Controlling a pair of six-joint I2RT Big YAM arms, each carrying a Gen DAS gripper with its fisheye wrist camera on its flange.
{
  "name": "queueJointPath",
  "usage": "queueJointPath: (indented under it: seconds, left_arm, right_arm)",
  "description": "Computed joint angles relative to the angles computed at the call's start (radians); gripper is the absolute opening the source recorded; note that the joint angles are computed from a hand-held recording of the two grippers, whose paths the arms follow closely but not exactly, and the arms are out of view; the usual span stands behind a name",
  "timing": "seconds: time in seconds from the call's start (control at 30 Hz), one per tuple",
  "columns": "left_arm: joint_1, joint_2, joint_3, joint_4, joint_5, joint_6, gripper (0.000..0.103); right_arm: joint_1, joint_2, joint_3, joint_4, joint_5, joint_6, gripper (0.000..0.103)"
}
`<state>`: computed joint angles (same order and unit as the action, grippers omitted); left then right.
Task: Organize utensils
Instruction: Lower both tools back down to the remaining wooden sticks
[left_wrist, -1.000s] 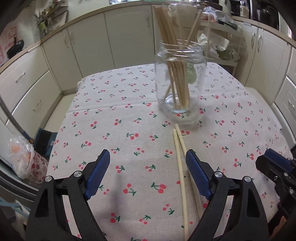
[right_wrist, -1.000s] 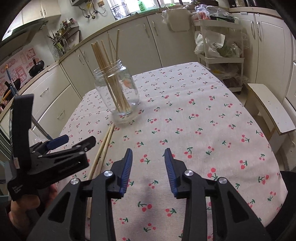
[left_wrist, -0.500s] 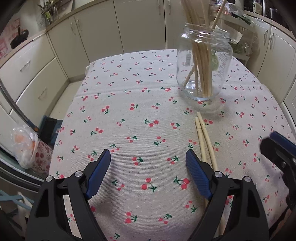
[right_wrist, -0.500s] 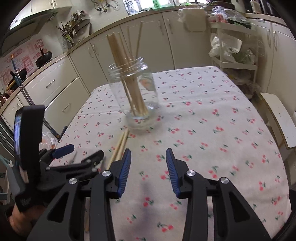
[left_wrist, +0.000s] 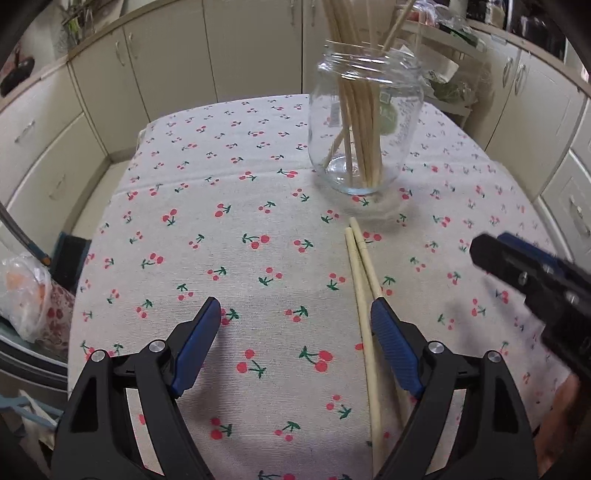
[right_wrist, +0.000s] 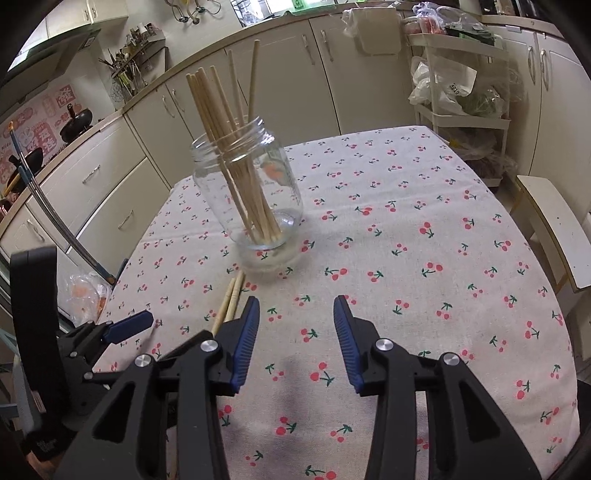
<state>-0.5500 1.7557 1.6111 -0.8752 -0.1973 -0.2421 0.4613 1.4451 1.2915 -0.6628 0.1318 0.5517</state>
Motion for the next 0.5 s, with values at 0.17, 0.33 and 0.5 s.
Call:
queueJointPath:
  seconds: [0.17,0.33,0.5]
  left_arm:
    - [0.006,-0.008,-0.003,-0.02,-0.036,0.003,0.08]
    - [0.036,-0.038,-0.033,-0.032,-0.028,-0.013,0.08]
    - [0.052,-0.057,-0.056,-0.029,-0.027,-0.004,0.08]
  right_arm:
    - [0.004,0.03,0.035,-0.02,-0.008,-0.033,0.042]
    - [0.027,0.106,0.098,-0.038,-0.044,-0.089,0.041]
    - [0.051,0.178,0.174,-0.076,-0.049,-0.158,0.032]
